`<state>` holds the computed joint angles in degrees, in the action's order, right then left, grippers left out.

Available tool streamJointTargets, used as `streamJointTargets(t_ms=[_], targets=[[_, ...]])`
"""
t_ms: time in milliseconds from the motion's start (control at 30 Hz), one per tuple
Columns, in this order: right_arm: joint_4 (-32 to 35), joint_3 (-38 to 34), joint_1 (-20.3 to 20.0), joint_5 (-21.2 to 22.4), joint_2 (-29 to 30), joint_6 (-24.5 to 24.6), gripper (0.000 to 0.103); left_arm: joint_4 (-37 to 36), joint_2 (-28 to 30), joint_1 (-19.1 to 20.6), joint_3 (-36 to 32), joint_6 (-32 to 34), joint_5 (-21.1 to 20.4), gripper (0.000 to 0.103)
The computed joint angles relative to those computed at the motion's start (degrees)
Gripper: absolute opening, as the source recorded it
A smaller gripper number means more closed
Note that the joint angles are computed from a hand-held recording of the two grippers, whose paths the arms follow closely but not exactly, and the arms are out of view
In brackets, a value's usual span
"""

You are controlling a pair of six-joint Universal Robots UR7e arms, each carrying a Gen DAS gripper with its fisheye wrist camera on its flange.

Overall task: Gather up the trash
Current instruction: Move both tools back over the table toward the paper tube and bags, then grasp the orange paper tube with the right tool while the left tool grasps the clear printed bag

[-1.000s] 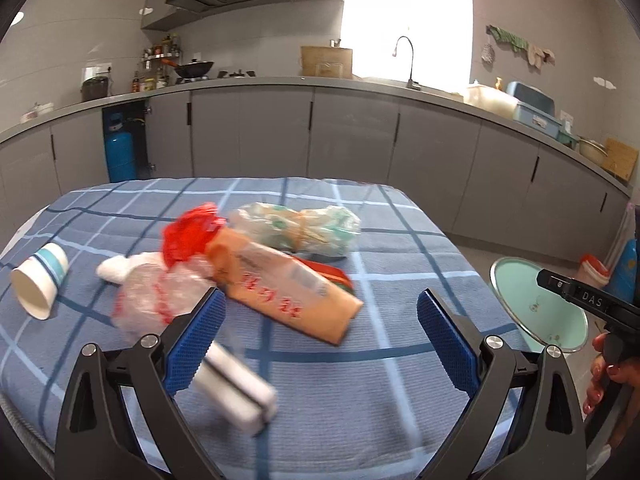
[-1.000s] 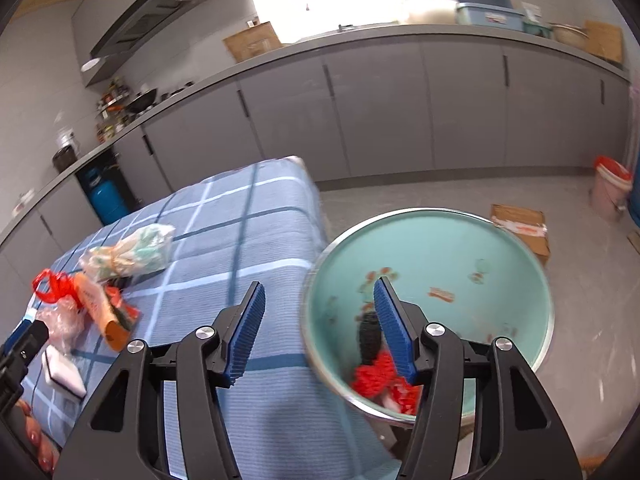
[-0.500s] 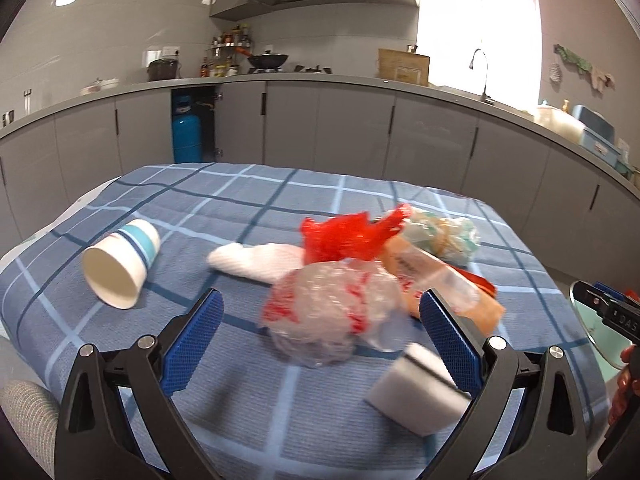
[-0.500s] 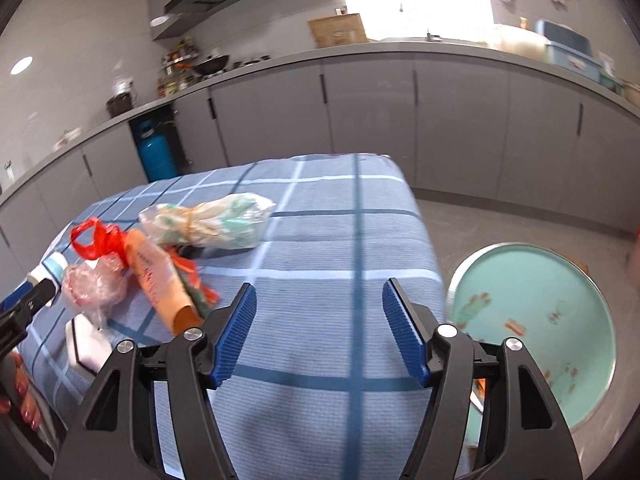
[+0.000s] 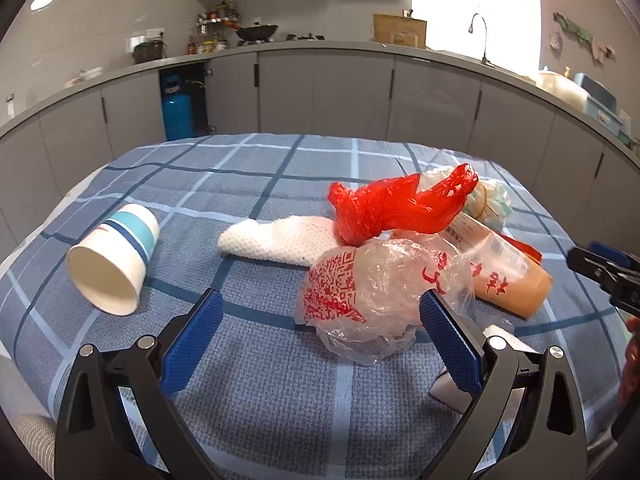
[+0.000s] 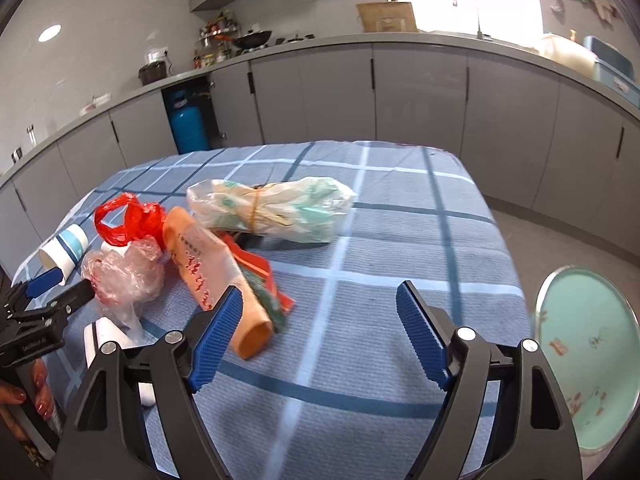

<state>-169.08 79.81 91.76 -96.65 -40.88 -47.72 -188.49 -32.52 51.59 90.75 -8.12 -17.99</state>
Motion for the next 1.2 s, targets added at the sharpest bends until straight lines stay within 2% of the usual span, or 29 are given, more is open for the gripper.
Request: streamJointTargets(t_ms=[200,300,467,533,600,667,900,1100,1167,1200], targets=[[4.2,-3.4,1.2,-0.9,2.7,0.9,0.083,-0.8,-0.2,0.4,0.4,5.0,-1.9,0.097],[6.3,-5.3,1.7,-1.8,4.2,1.1,0.083,-0.7,-0.9,0.8,1.0,5.3,-3.2,0.097],[10.6,-7.7,2.4,-2.2,6.1,1.5,0.082,-1.3,-2.2,1.7,1.9,7.3,-7.7,0.097],[10.9,-8.2,2.8,-3.7,6.9,0.6,0.081,-1.4,-2.1,1.9,1.6,8.9,-8.5,0.096],[11.5,-8.1,2.8,-4.1,7.1,-0.3,0.064,-0.7,-2.3,2.3,1.4,9.4,-10.0,0.096],[12.7,-8.5,2.8,-4.8,7.3,-0.5,0.057,-0.3,-2.2,2.6,1.2,9.3,-11.1,0.096],[15.5,-7.9,2.2,-3.1,6.1,-0.6,0.038,0.4,-1.8,3.2,0.4,10.4,-13.6,0.094],[16.5,-6.4,1.7,-1.6,4.5,-0.7,0.025,2.5,-3.2,4.4,1.0,5.4,-17.7,0.074],[16.5,-5.8,1.6,-1.1,4.0,-0.8,0.022,2.4,-3.3,4.7,1.2,4.8,-19.1,0.062],[16.4,-5.4,1.5,-0.7,3.7,-1.0,0.021,2.1,-3.4,4.9,1.4,4.6,-20.1,0.059]])
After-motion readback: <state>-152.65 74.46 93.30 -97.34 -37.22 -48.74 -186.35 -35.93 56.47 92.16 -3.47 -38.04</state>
